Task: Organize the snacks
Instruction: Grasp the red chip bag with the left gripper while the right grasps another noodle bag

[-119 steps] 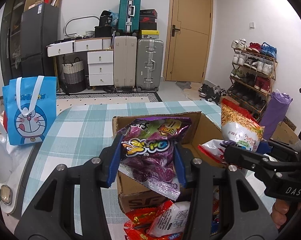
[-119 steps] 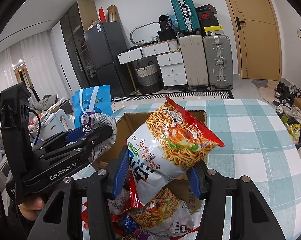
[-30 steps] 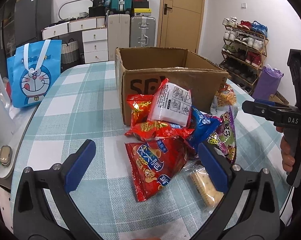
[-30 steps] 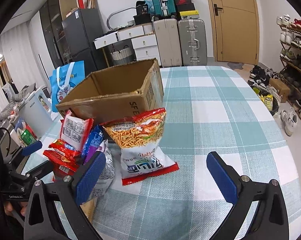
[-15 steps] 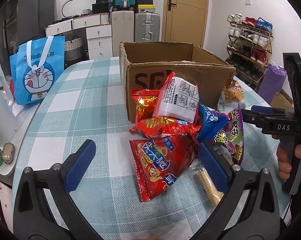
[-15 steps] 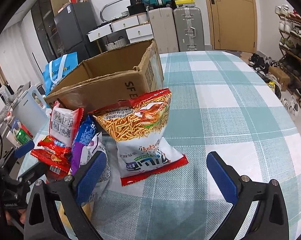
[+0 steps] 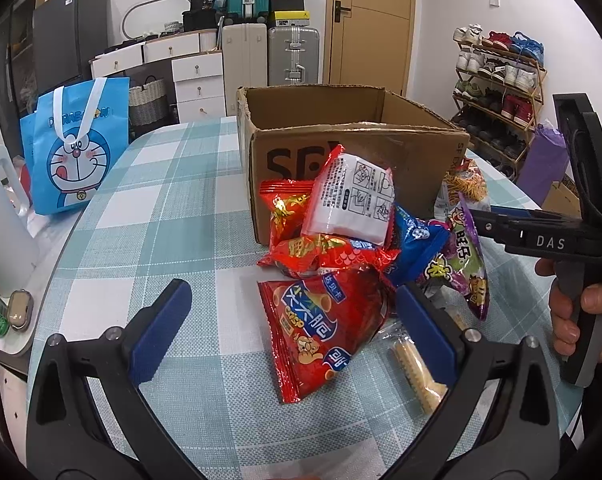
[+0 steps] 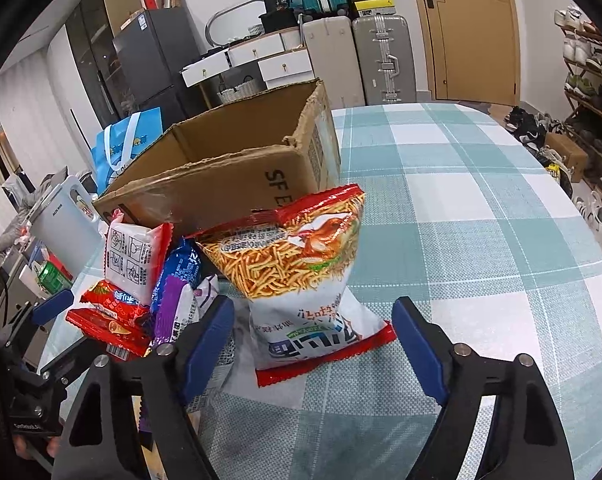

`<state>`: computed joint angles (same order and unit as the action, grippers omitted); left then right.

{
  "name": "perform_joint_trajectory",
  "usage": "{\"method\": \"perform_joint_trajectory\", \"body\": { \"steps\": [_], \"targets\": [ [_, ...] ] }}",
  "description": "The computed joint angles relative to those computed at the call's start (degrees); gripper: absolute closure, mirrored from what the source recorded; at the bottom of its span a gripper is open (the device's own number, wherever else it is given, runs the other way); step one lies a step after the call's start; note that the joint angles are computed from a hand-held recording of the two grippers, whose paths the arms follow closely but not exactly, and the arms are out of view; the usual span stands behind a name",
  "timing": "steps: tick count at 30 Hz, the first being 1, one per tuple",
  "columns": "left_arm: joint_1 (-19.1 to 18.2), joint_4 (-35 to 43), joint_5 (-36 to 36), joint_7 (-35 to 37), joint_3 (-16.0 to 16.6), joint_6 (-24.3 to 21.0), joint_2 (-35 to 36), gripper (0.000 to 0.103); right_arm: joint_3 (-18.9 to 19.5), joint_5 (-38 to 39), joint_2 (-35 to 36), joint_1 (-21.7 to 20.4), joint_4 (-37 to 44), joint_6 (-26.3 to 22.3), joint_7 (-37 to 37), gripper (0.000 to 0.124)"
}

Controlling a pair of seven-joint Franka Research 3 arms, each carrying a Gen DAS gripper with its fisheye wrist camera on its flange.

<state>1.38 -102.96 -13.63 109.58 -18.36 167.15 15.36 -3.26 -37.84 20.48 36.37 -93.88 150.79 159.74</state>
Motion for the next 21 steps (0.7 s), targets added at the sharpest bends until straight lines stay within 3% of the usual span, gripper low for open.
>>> {"method": "perform_joint_trajectory", "body": {
  "steps": [5, 9, 16, 21],
  "targets": [
    [0.09, -0.22, -0.19, 0.24, -0.11, -0.05, -0.2, 0.002, -0.18, -1.36, 0.53, 0.6, 0.57, 0.63, -0.96, 0.06],
    [0.05, -0.32, -0.29, 0.38, -0.1, 0.14, -0.27, 0.001, -0.42, -3.06, 0.33, 1.11, 0.44, 0.98, -0.75, 0.081],
    [0.24, -0.43, -0.72, 0.8, -0.31, 0.19, -0.33, 0.002, -0.32, -3.79, 0.13, 1.41, 0.0, 1.88, -1.12, 0.087],
    [0.35, -0.37, -1.32, 1.32, -0.47, 0.1, -0.28, 0.002, -1.28, -7.83, -0.95, 2.49, -1.06, 2.73, 2.44, 0.087]
  ]
}}
